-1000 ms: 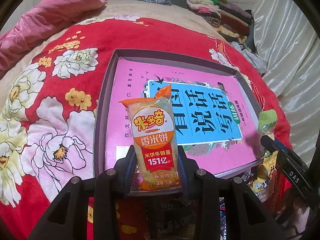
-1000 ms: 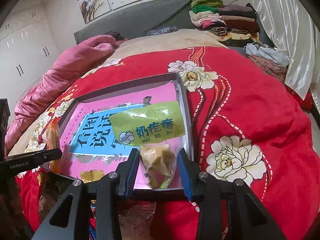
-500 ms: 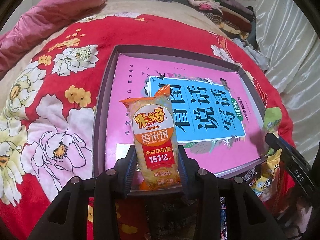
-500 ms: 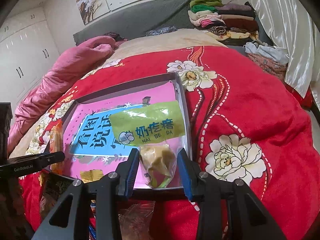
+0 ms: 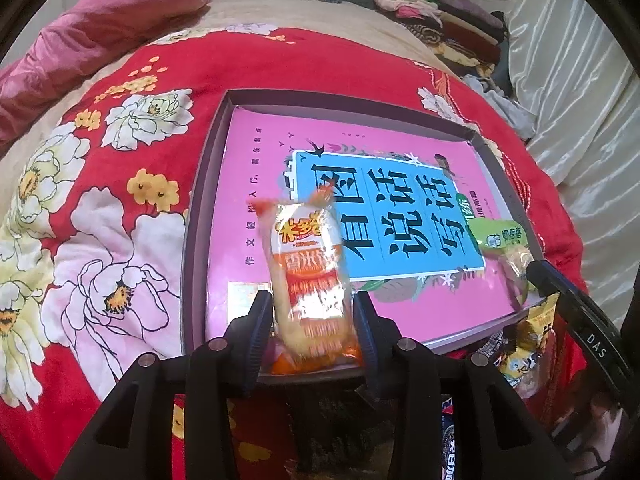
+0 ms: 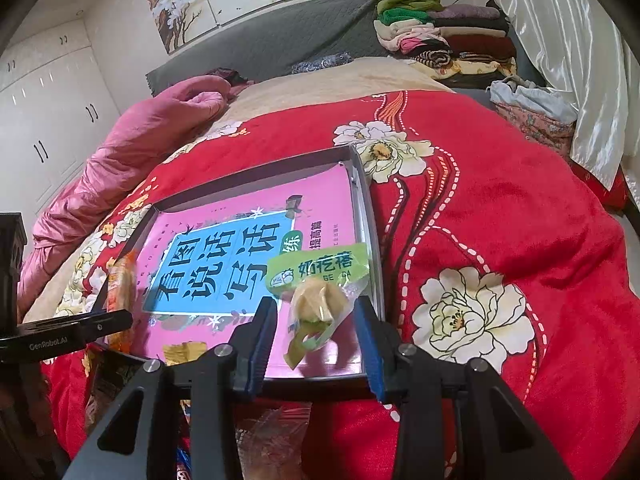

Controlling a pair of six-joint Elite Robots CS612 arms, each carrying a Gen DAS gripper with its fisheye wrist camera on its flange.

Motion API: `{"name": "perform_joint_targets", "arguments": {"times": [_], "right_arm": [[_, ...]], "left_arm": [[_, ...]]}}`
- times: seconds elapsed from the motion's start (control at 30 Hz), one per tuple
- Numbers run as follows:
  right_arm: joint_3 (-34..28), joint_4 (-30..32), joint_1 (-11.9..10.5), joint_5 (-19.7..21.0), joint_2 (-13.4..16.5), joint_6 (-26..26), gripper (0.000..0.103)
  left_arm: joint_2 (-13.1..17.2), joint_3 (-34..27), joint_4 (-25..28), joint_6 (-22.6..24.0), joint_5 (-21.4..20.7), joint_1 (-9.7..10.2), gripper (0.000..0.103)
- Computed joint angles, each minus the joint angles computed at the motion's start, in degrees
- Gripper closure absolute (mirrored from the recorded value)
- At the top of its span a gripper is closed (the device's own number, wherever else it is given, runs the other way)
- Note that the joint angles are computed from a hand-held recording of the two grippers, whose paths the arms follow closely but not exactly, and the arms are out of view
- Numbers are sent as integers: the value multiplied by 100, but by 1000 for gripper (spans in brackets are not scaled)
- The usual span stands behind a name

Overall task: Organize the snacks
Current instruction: 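Lower both bags onto the pink book and open both tools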

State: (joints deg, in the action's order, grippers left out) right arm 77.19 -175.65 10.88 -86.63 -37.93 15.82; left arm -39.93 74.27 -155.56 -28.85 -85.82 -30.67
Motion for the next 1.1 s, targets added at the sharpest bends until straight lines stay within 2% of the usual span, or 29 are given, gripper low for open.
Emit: {"name": "perform_joint_targets", "arguments": {"times": [0.37,0.77,0.9,1.1], "right_arm": [[61,-219,-13,75,-18,69,56],[117,-474,-18,109,-41,80,47],[188,-848,-14,142,-60,50,39],[241,-1138,-19,197,-89,29,35]], "left_arm": [[-56,71,-139,81,41,-10,48],[-183,277,-597,135,172,-28,29],[-228,342,-702,98,225,-21,27],[-305,444,-849,130,288,-23,25]]}}
